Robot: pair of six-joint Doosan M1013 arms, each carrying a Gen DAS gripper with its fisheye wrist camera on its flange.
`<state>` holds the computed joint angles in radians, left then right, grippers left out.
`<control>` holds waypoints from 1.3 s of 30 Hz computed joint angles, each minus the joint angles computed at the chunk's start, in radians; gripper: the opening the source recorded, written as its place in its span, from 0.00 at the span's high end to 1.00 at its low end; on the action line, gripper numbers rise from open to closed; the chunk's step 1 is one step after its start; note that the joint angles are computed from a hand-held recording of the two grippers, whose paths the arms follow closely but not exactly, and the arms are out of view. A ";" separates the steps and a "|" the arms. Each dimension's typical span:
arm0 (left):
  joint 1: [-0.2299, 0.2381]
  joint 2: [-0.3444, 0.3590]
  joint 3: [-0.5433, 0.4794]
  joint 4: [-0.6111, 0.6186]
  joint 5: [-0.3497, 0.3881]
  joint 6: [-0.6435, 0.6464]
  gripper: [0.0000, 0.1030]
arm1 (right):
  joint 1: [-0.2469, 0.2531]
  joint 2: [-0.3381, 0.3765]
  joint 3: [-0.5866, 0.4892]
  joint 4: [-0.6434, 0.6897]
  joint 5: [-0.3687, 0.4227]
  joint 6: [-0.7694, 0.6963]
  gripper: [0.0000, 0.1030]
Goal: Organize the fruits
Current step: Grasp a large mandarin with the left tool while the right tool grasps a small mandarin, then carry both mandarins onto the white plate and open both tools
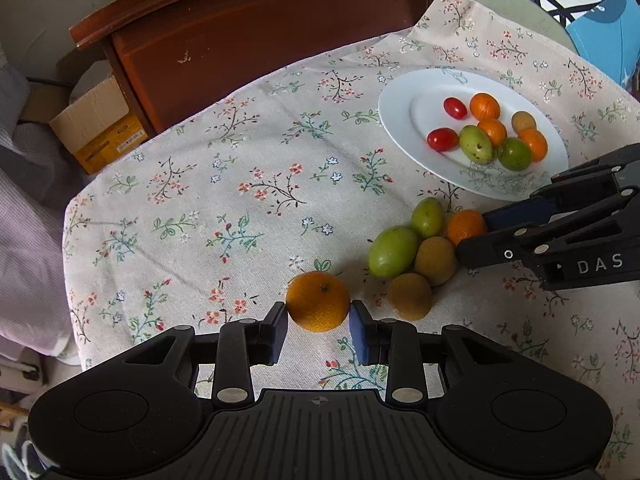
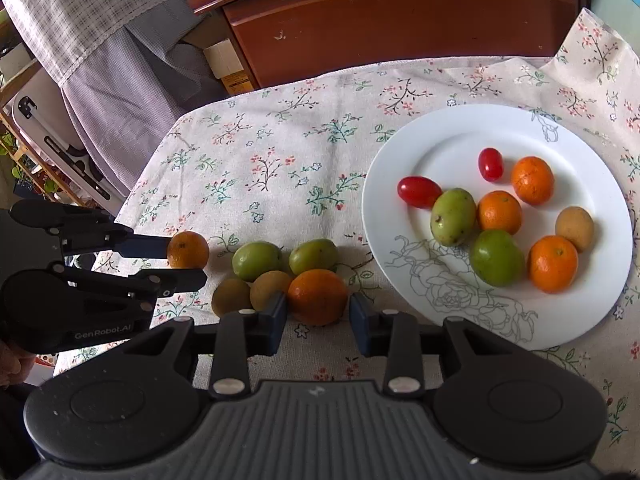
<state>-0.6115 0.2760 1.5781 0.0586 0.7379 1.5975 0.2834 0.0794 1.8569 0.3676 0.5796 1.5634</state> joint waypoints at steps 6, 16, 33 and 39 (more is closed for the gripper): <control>-0.024 -0.009 0.004 0.089 -0.027 -0.043 0.70 | 0.006 -0.008 0.001 -0.017 -0.013 -0.013 0.69; -0.042 -0.006 -0.016 0.144 -0.056 -0.125 0.70 | -0.010 -0.045 -0.001 -0.080 -0.106 0.076 0.69; -0.070 0.025 -0.070 0.100 -0.103 -0.209 0.70 | -0.051 -0.089 0.005 -0.230 -0.150 0.266 0.69; -0.071 0.047 -0.091 0.005 -0.127 -0.177 0.70 | -0.079 -0.098 0.013 -0.265 -0.152 0.339 0.69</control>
<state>-0.6829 0.3234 1.4870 0.0634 0.6110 1.4202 0.2044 -0.0189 1.8697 0.1027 0.4274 1.9027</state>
